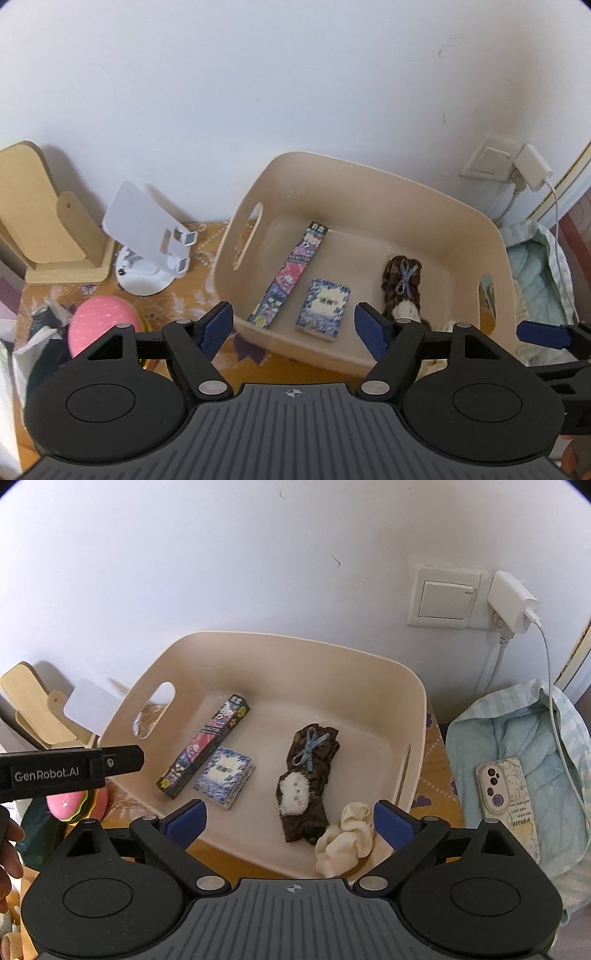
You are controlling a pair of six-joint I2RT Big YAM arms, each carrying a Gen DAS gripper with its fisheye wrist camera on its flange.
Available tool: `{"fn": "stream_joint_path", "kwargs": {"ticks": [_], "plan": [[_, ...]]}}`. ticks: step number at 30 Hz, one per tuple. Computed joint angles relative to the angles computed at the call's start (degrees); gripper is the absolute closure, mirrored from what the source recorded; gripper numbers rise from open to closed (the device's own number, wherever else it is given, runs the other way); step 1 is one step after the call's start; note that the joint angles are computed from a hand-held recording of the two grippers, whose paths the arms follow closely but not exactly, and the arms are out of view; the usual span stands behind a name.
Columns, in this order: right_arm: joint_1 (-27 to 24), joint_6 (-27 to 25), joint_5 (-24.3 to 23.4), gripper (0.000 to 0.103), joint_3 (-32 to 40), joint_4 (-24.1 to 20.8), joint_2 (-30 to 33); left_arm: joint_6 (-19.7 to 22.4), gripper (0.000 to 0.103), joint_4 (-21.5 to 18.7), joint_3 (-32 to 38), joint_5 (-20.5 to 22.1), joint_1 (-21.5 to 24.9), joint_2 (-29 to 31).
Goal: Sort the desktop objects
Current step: 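Move both tools back toward the black cube and Hello Kitty plush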
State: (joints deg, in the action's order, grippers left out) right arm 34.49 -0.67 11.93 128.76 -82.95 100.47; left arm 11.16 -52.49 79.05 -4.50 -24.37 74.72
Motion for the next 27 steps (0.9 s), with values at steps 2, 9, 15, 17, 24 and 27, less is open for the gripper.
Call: {"fn": "stream_joint_path", "kwargs": {"ticks": [2, 9, 15, 17, 24, 27], "plan": [[0.6, 0.9, 0.1, 0.004, -2.1, 0.3, -1.5, 0.8, 0.029, -0.4, -0.5, 0.8, 1.1, -1.1], [3.3, 5.8, 0.4, 0.003, -12.2, 1.4, -8.5, 6.5, 0.029, -2.0, -3.1, 4.4, 5.6, -5.1], [6.0, 15.0, 1.8, 0.003, -23.9, 2.8, -16.1, 17.0, 0.029, -4.1, -6.4, 7.5, 10.7, -8.3], [6.8, 19.1, 2.3, 0.002, -27.6, 3.1, -18.1, 21.5, 0.029, -4.9, -7.6, 8.6, 12.6, -9.1], [10.6, 33.6, 4.6, 0.003, -39.1, 3.7, -25.1, 32.3, 0.029, -5.0, -12.1, 11.4, 18.1, -10.6], [12.7, 37.2, 5.8, 0.003, -42.2, 3.9, -26.9, 35.4, 0.029, -5.5, -13.3, 12.3, 19.9, -10.5]]}}
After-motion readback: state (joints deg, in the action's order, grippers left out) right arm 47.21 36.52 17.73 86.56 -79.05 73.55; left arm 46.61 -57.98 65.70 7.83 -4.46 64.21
